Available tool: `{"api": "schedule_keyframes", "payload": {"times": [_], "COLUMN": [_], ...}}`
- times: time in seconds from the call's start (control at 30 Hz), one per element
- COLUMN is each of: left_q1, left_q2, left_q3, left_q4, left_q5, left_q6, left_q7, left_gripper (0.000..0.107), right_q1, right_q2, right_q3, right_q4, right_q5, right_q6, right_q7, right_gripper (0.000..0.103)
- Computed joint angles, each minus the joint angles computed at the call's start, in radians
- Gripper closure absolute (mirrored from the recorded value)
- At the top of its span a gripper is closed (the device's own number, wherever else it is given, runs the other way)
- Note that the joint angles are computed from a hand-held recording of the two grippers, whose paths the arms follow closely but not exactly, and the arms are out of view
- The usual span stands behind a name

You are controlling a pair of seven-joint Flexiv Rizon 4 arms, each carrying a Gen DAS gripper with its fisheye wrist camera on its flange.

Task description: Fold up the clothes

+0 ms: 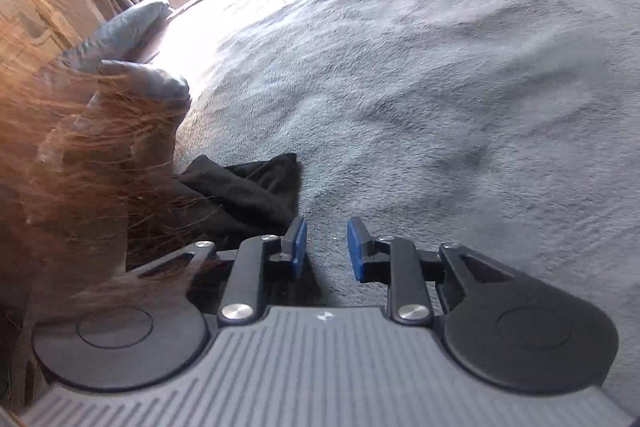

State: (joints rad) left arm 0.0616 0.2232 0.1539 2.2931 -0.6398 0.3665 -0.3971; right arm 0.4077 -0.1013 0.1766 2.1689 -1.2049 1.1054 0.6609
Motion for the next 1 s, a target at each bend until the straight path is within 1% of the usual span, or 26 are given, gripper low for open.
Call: {"api": "schedule_keyframes", "payload": {"times": [0.1, 0.2, 0.23, 0.3, 0.37, 0.43, 0.5, 0.57, 0.6, 0.63, 0.67, 0.7, 0.73, 0.8, 0.87, 0.9, 0.93, 1.0], "left_q1": [0.025, 0.058, 0.071, 0.095, 0.114, 0.127, 0.136, 0.145, 0.151, 0.161, 0.171, 0.183, 0.196, 0.223, 0.248, 0.256, 0.260, 0.257], "left_q2": [0.017, 0.014, 0.009, 0.007, 0.005, 0.002, -0.010, -0.020, -0.029, -0.048, -0.067, -0.085, -0.105, -0.147, -0.176, -0.182, -0.170, -0.127], "left_q3": [0.032, 0.051, 0.059, 0.070, 0.070, 0.066, 0.067, 0.070, 0.073, 0.077, 0.080, 0.082, 0.083, 0.084, 0.082, 0.079, 0.080, 0.082], "left_q4": [-0.042, -0.107, -0.126, -0.153, -0.167, -0.181, -0.198, -0.215, -0.226, -0.250, -0.273, -0.297, -0.322, -0.385, -0.447, -0.462, -0.448, -0.385], "left_q5": [0.022, 0.049, 0.062, 0.090, 0.131, 0.185, 0.210, 0.228, 0.230, 0.234, 0.238, 0.243, 0.253, 0.291, 0.343, 0.363, 0.368, 0.357], "left_q6": [-0.097, -0.212, -0.243, -0.279, -0.276, -0.263, -0.274, -0.296, -0.310, -0.345, -0.379, -0.412, -0.444, -0.529, -0.618, -0.637, -0.610, -0.500], "left_q7": [0.009, 0.005, 0.016, 0.044, 0.071, 0.103, 0.146, 0.190, 0.213, 0.236, 0.259, 0.281, 0.307, 0.393, 0.493, 0.535, 0.570, 0.611], "left_gripper": [0.062, 0.061, 0.061, 0.059, 0.060, 0.062, 0.062, 0.062, 0.062, 0.062, 0.062, 0.062, 0.062, 0.062, 0.061, 0.061, 0.061, 0.061], "right_q1": [0.026, 0.078, 0.100, 0.142, 0.188, 0.234, 0.275, 0.309, 0.325, 0.343, 0.361, 0.381, 0.406, 0.454, 0.489, 0.501, 0.510, 0.518], "right_q2": [0.119, 0.224, 0.246, 0.268, 0.256, 0.212, 0.157, 0.110, 0.089, 0.069, 0.051, 0.036, 0.025, 0.018, 0.033, 0.050, 0.066, 0.096], "right_q3": [0.066, 0.164, 0.197, 0.248, 0.284, 0.299, 0.298, 0.285, 0.276, 0.270, 0.265, 0.265, 0.269, 0.282, 0.295, 0.302, 0.309, 0.321], "right_q4": [0.072, 0.098, 0.091, 0.072, 0.037, -0.004, -0.034, -0.049, -0.056, -0.069, -0.084, -0.105, -0.133, -0.179, -0.198, -0.191, -0.183, -0.164], "right_q5": [0.073, 0.241, 0.292, 0.363, 0.426, 0.468, 0.476, 0.458, 0.451, 0.452, 0.456, 0.473, 0.502, 0.578, 0.658, 0.688, 0.713, 0.737], "right_q6": [-0.120, -0.284, -0.337, -0.397, -0.434, -0.434, -0.399, -0.338, -0.308, -0.296, -0.290, -0.308, -0.358, -0.503, -0.639, -0.693, -0.738, -0.790], "right_q7": [0.020, -0.018, -0.016, 0.012, 0.037, 0.060, 0.117, 0.188, 0.205, 0.208, 0.203, 0.178, 0.144, 0.110, 0.152, 0.203, 0.249, 0.313], "right_gripper": [0.079, 0.078, 0.078, 0.077, 0.076, 0.076, 0.076, 0.076, 0.076, 0.076, 0.076, 0.076, 0.076, 0.076, 0.076, 0.076, 0.076, 0.076]}}
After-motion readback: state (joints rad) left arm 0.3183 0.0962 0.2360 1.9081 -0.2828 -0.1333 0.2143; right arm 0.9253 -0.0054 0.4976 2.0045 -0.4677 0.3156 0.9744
